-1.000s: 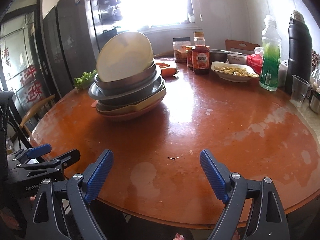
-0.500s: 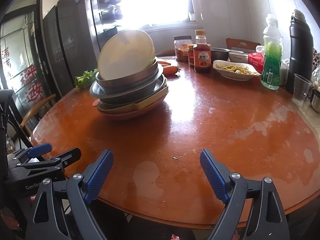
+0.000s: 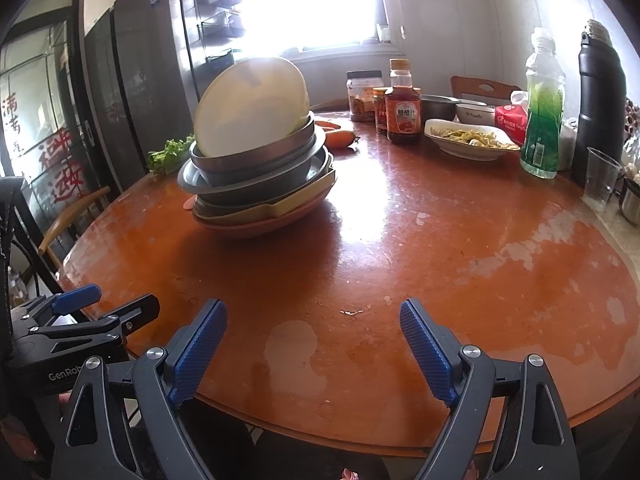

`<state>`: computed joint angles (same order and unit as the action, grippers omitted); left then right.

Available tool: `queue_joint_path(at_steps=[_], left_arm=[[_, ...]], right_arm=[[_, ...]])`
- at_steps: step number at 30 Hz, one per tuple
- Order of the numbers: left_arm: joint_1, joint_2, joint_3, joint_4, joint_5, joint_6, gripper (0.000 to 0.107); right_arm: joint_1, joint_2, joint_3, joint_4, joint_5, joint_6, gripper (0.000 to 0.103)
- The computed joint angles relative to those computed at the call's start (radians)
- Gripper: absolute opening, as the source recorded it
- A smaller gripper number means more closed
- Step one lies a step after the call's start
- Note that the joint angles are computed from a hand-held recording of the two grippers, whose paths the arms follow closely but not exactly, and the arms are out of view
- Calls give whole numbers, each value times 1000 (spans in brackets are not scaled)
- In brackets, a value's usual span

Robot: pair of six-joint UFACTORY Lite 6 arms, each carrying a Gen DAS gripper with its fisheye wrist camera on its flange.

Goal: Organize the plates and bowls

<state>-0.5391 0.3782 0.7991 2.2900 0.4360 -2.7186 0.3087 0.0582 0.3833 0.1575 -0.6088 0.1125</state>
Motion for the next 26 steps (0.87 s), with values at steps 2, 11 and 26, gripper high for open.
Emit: queue_joint_path(at_steps=[2,11,26], left_arm=[[-1,0,0,0,0,-1,93],[4,3,3,1,-6,6,93],[27,-3,-1,54,-9,-31,94]], right_arm=[[2,1,0,-3,-1,1,89],[0,15,8,-14,-5,1,89],[1,-2,3,5,7,-9,89]])
